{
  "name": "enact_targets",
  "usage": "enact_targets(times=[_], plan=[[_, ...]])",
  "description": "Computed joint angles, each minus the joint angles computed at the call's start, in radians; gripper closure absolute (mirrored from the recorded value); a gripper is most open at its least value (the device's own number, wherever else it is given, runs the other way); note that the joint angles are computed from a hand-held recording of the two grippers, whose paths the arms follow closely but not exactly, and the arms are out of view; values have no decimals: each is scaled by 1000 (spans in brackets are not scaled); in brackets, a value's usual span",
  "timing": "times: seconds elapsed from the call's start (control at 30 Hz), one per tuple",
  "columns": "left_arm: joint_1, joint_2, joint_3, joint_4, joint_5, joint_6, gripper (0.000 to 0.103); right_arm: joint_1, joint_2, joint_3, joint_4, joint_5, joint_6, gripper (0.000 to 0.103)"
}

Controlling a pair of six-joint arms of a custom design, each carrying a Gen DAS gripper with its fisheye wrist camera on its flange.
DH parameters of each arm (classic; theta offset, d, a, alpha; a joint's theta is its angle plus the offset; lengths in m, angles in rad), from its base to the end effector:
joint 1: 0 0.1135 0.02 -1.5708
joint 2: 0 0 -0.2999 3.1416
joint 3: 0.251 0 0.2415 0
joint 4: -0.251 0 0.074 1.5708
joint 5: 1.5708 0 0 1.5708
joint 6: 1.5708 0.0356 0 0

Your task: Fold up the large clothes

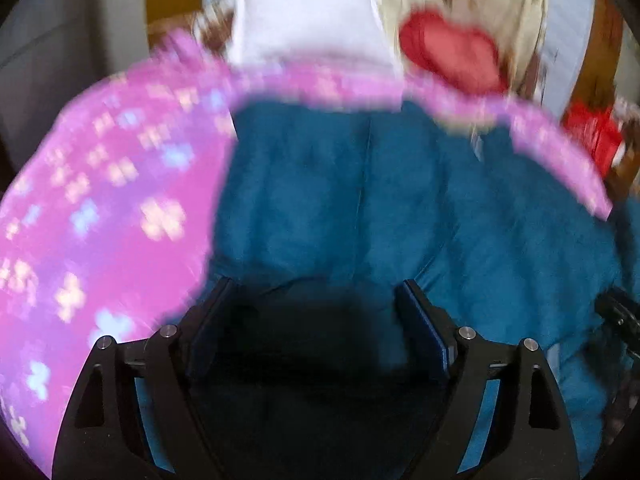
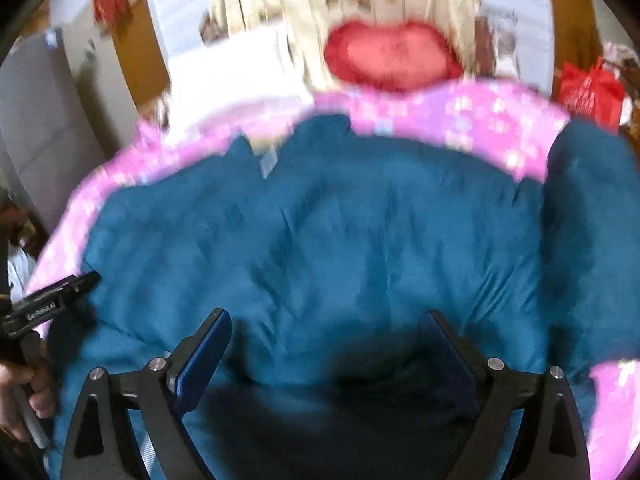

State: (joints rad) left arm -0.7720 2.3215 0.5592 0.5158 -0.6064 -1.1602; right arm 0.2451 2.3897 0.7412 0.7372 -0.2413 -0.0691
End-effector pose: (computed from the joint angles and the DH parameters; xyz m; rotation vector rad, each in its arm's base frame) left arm 0.2089 -0.1751 -0.0062 -0.5988 2.3929 0.1066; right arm 0.3348 0.0925 -0.0053 -0.4898 2.4340 0.3742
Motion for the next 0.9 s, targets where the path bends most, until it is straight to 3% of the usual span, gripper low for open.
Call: enact_targets(times=[0.2,0.33,0.47,0.57,0.63,0.7,0.8,0.9], plan=[[-25,-28,-11,-23,-29,-39,21,-2,-7,-12,19,6,5,8],[-41,-80,-56,24,-53,-65,21,-38,-58,-152,244,-14,27,8],[-107,-135,-59,-41,-111,-140,21,-131,-72,-303,569,80,62,8],[-146,-153,-52,-68,-111,-171,21,-267,-68,-329,662,162,105,8],[-157,-149,-41,-71,-95,-164,21,-373,-77,-309,628,212,129,8],[-168,-142,-16,-97,-80,-156,20,-531,-85,-239,526,192,137,8],[-174,-138,7,-120,-70,-142,21,-717,-87,-47,251,96,119,8],[-183,-142,15,-141,-82,-153,21,-836,5,299,-198,44,12,12]])
